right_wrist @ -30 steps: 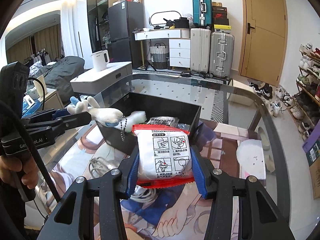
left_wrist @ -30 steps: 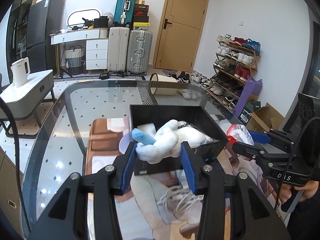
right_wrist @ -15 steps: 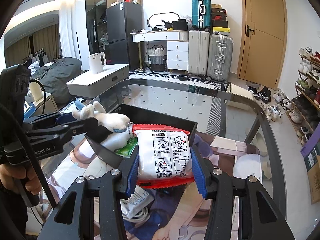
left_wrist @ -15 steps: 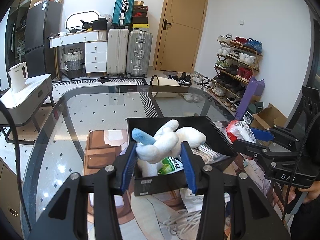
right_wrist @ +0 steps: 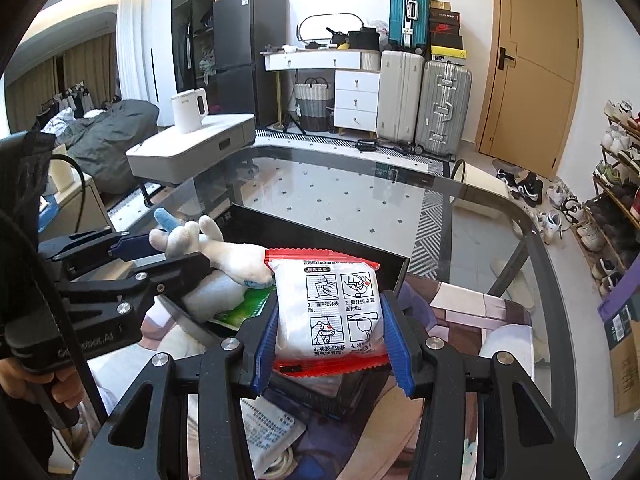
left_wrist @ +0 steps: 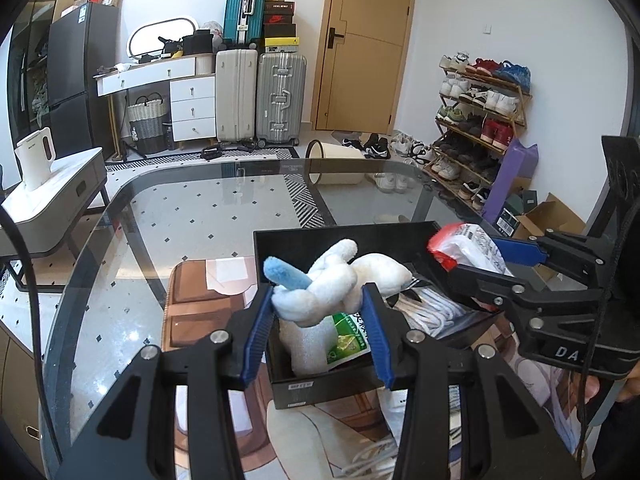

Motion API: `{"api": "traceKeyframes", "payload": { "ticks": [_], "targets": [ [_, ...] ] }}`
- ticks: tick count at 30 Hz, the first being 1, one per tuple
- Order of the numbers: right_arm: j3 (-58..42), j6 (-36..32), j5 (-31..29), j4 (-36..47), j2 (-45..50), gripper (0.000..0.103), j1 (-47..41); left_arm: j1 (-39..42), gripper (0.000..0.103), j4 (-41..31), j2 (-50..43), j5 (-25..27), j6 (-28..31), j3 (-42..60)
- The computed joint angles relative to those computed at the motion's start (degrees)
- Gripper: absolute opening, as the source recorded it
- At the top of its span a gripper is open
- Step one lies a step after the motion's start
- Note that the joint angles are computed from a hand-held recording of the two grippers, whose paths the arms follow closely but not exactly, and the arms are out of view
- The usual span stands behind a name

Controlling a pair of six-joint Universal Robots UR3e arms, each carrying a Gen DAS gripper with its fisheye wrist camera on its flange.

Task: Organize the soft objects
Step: 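Open the left tool over the bin while the right tool releases the packet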

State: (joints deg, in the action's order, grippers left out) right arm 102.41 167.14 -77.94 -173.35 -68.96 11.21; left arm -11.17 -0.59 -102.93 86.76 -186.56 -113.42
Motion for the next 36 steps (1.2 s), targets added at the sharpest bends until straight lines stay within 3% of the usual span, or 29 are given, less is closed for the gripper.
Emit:
{"api": "traceKeyframes", "payload": {
  "ticks": [5, 25, 28, 31, 35, 36],
  "targets": [
    [-5.87, -0.71, -3.37, 2.39, 4.60, 0.048, 1.83, -0.17, 0.043, -0.60, -1.80, 0.09, 0.36, 1.47],
    [-20.42, -4.32, -5.56, 10.52, 14.06, 0.048, 3.88, -2.96, 0.048, -3.84, -3.93, 3.41, 3.20, 5.03],
    [-19.24, -4.63, -4.62, 9.43, 13.49, 0.055, 3.24, -2.32, 0.053, -3.89, -3.34, 1.83, 3.04, 4.51],
    [-16.49, -5.71, -4.01, 6.75, 12.00, 0.070, 2.63, -2.14, 0.059, -4.25, -2.21, 0.97, 2.79, 3.76],
    [-10.16, -6.07, -1.69, 2.78, 8.28, 0.086, 1.14, -2.05, 0.073, -3.08, -0.13, -0.02, 2.59, 1.67],
    [-8.27, -5.75, -1.07, 1.79, 7.09, 0.087, 0.55, -2.01, 0.085, -2.96, 0.95, -0.12, 2.33, 0.85]
  ]
}}
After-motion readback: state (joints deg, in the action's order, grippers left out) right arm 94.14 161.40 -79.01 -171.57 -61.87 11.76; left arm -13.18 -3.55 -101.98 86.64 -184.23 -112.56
